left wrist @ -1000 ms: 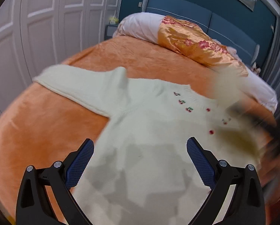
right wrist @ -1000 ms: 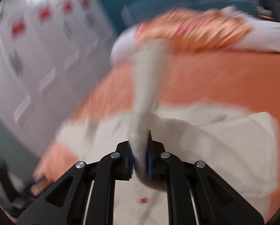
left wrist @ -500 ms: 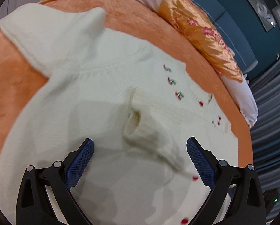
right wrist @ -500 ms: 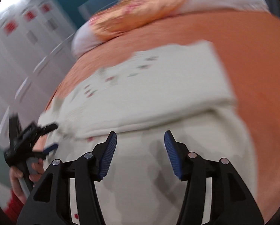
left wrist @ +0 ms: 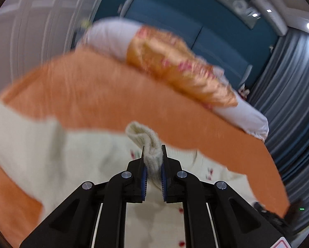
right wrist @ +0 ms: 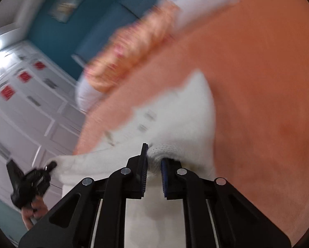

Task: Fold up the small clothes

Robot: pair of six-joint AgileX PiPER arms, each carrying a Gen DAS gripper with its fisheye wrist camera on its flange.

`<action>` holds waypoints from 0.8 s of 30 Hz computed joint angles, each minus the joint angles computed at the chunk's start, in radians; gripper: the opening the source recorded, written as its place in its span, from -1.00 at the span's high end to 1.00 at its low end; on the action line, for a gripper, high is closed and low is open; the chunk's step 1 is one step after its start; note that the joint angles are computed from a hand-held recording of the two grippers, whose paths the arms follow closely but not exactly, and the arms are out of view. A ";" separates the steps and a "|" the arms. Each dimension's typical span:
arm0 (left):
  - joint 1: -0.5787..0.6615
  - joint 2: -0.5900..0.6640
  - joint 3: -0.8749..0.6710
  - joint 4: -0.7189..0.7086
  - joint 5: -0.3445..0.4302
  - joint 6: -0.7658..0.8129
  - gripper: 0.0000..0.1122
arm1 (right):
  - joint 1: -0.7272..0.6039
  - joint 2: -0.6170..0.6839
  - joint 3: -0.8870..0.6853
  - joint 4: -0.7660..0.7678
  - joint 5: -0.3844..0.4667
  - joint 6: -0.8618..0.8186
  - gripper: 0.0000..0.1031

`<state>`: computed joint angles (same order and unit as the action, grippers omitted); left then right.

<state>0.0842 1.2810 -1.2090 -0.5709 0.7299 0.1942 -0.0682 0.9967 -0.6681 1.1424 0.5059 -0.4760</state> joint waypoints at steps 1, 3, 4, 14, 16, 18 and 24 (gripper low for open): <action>0.010 -0.004 0.022 0.002 -0.023 0.024 0.79 | 0.016 0.005 0.011 0.014 -0.030 -0.030 0.80; -0.005 0.039 0.074 0.060 -0.055 0.015 0.78 | 0.059 0.131 0.003 -0.079 -0.054 0.028 0.79; -0.032 0.088 0.115 0.137 -0.077 -0.031 0.79 | 0.107 0.192 0.030 -0.179 -0.115 0.117 0.79; -0.001 0.123 0.335 0.025 -0.253 0.082 0.73 | 0.321 -0.082 0.027 -1.173 -0.039 1.085 0.76; -0.015 0.113 0.354 0.036 -0.280 0.072 0.72 | 0.385 -0.068 -0.008 -1.372 -0.040 1.264 0.77; -0.031 0.105 0.356 0.064 -0.292 0.039 0.72 | 0.413 0.045 -0.066 -1.497 -0.035 1.344 0.77; -0.014 0.106 0.362 -0.007 -0.292 0.100 0.70 | 0.395 0.239 -0.043 -1.650 -0.110 1.456 0.92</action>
<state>0.0702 1.3865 -0.8468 -0.5778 0.4378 0.2943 0.3270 1.2361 -0.7107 -0.5078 0.3963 0.9805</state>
